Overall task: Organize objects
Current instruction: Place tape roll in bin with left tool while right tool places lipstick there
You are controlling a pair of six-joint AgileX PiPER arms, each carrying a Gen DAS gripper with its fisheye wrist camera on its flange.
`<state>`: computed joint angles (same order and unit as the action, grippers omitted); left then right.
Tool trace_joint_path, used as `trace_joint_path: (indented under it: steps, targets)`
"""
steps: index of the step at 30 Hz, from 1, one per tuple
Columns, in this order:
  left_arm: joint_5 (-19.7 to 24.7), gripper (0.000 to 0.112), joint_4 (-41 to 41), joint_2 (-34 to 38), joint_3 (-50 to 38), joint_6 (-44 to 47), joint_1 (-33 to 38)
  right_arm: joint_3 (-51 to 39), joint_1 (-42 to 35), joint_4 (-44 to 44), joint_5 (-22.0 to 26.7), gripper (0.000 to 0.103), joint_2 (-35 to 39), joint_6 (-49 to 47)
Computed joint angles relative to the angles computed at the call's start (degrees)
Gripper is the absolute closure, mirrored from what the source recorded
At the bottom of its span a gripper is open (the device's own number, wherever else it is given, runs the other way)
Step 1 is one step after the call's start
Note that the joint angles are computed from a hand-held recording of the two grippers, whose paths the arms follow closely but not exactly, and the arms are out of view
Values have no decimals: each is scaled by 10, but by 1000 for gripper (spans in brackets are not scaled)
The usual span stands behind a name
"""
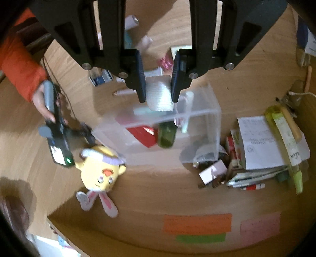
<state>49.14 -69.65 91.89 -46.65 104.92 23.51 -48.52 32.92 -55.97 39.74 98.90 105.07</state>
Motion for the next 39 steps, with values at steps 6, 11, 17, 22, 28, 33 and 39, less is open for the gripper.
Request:
trace_joint_path:
  steps: [6,11,17,22,28,33,39]
  targets:
    - [0,88,14,33,-73,-73,-16,50,103,-18,36,80,-70,69]
    - [-21,88,28,60,-132,-125,-41,55,207,-28,101,80,-129,89]
    - [-66,88,73,106,-193,-202,-89,-29,210,-72,93,80,-114,44]
    - [-95,88,115,139,-223,-259,-125,-107,164,-97,15,80,-34,12]
    - [-111,88,142,165,-246,-290,-149,-212,114,-41,-48,80,64,-99]
    - [-103,88,181,183,-268,-323,-162,-292,85,60,-74,80,135,-229]
    - [-98,88,208,199,-278,-344,-171,-339,77,133,-74,80,182,-321]
